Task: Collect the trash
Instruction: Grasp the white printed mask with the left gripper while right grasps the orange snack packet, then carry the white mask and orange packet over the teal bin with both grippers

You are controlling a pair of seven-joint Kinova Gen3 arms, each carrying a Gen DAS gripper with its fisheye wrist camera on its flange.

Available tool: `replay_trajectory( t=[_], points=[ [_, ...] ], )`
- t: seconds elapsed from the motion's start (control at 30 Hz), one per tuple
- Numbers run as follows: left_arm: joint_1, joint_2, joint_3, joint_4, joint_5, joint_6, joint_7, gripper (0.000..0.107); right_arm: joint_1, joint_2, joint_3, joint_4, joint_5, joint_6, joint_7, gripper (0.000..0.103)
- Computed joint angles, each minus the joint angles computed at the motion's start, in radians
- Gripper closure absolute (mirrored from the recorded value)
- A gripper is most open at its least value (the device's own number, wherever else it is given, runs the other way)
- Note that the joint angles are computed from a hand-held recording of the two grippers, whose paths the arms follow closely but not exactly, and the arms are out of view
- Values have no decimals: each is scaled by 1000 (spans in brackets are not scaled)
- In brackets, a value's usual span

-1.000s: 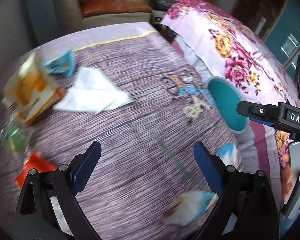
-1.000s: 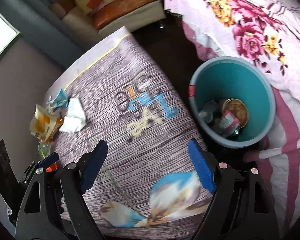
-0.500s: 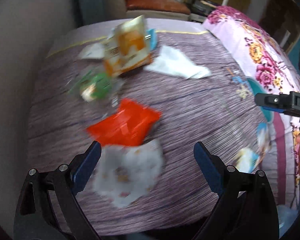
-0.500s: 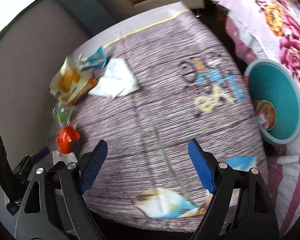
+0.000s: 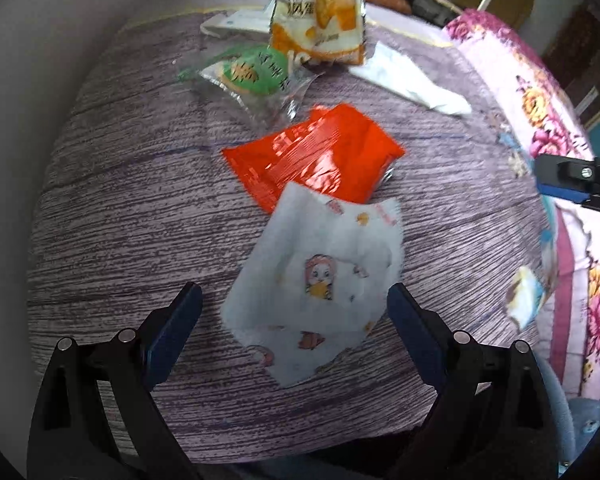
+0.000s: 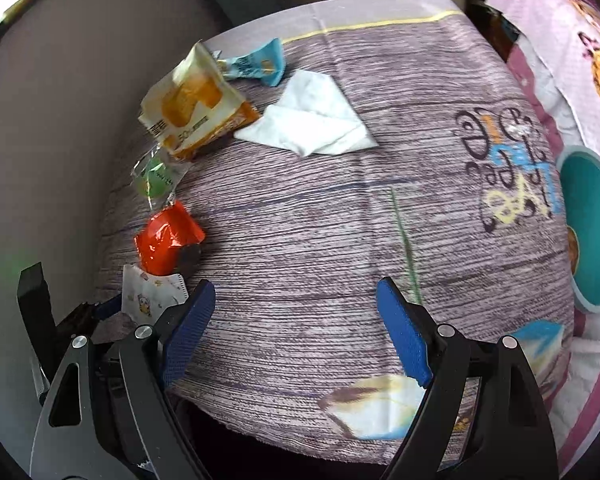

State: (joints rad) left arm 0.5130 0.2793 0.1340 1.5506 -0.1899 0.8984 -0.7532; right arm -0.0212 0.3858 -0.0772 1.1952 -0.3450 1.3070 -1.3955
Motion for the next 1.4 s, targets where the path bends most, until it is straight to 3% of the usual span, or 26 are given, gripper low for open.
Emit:
replay_trajectory(
  t=[0.07, 0.2, 0.37, 0.6, 0.9, 0.93, 1.0, 1.03, 1.07, 1.23, 1.4],
  points=[
    [6, -1, 2, 5, -8, -8, -1, 55, -11, 9, -5, -6, 2, 2, -2, 24],
    [-8, -17, 5, 33, 16, -42, -5, 87, -32, 37, -15, -42, 5, 21, -3, 24],
    [-28, -49, 8, 80, 38, -79, -16, 90, -64, 84, -38, -94, -5, 39, 11, 24],
    [-126, -111, 28, 185, 197, -184, -142, 89, -126, 205, -72, -242, -32, 114, 10, 24],
    [-172, -142, 30, 234, 280, -221, -225, 89, -182, 308, -83, -347, -32, 164, -49, 24],
    [-177, -146, 29, 238, 287, -221, -234, 89, -185, 311, -86, -351, -33, 163, -49, 26],
    [-182, -149, 27, 238, 291, -216, -241, 89, -187, 309, -95, -340, -37, 154, -29, 48],
    [-181, -148, 26, 236, 287, -212, -238, 89, -189, 313, -98, -345, -38, 162, -23, 69],
    [-178, -148, 25, 232, 279, -205, -230, 89, -189, 314, -100, -345, -42, 163, -20, 78],
    [-123, -118, 11, 169, 147, -143, -105, 90, -177, 258, -93, -278, -48, 82, -2, 87],
    [-121, -112, 12, 135, 125, -115, -75, 90, -137, 193, -77, -213, -44, 20, 13, 88]
  ],
)
